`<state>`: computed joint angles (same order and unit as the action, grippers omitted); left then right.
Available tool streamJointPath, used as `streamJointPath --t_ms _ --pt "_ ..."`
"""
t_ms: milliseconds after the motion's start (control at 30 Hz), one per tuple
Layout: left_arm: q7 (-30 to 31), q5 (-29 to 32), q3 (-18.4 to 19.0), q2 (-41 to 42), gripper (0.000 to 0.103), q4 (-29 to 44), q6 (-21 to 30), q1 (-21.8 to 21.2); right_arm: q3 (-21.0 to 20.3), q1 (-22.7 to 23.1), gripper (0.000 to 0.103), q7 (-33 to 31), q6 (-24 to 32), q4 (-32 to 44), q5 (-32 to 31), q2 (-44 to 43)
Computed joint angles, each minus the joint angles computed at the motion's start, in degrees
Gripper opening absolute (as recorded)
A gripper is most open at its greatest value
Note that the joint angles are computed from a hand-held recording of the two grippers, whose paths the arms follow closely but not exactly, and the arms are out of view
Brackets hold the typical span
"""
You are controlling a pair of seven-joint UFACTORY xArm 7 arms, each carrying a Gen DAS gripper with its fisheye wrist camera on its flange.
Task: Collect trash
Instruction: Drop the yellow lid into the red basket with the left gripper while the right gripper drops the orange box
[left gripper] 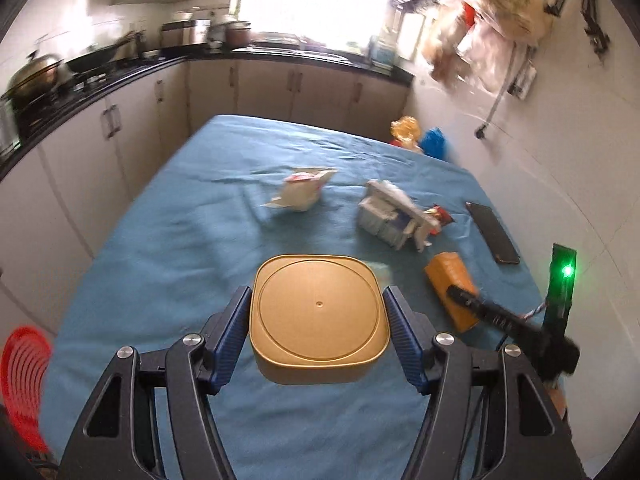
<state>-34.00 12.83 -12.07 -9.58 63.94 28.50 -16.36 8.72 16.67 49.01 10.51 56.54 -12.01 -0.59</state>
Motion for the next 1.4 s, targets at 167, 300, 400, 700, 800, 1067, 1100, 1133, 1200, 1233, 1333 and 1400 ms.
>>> streamJointPath --t_ms 167,300,400,700,800,1067,1100,1133,1200,1233,1333,1400 --pt "-4.8 1.4 0.2 -11.0 0.065 -10.4 0.5 3.4 -0.1 -0.5 0.053 4.3 0.4 -0.1 -3.5 -0.3" --pt "-6.5 3.2 -0.8 -17.9 0.065 -15.7 3.2 7.7 0.0 -1.0 0.053 8.5 0.8 0.1 -8.2 -0.6" --pt "-9.4 7.4 -3.0 -22.8 0.065 -18.5 6.0 12.5 0.3 -1.1 0.053 9.8 0.8 -0.2 -8.9 -1.6" --pt "-8.0 4.4 1.4 -30.7 0.065 -26.7 5.0 16.2 5.1 -0.4 0.053 11.4 2.7 1.6 -10.2 -5.5" --pt "-7.0 3.1 2.3 -32.8 0.065 -28.9 4.7 17.4 6.5 1.0 0.053 11.8 4.1 4.5 -12.1 -4.3" --pt "-5.1 2.0 4.8 -37.9 0.065 -34.3 6.2 23.3 6.4 9.9 0.053 7.8 7.4 17.0 -12.2 6.3" --pt "-4.9 1.9 5.3 -38.5 0.065 -35.0 6.2 24.1 6.6 11.1 0.053 6.2 8.0 19.5 -11.2 8.4" --pt "-4.7 1.7 5.9 -39.0 0.065 -35.8 6.3 24.9 6.8 12.2 0.053 4.5 8.9 22.2 -10.2 10.6" --pt "-3.9 1.2 7.4 -39.7 0.065 -37.1 6.0 26.3 7.0 14.3 0.053 1.4 10.3 27.1 -8.5 14.7" --pt "-3.5 0.8 8.2 -40.0 0.065 -37.8 5.9 27.0 7.3 15.5 0.053 -0.4 11.4 30.4 -7.5 17.4" --pt "-1.9 -0.7 10.7 -39.8 0.065 -39.2 5.1 28.8 8.3 18.6 0.053 -6.4 15.3 41.4 -4.4 25.5" --pt "-0.5 -2.0 12.5 -39.4 0.065 -40.0 4.3 29.6 8.8 20.8 0.053 -10.0 18.2 49.3 -2.3 30.9"
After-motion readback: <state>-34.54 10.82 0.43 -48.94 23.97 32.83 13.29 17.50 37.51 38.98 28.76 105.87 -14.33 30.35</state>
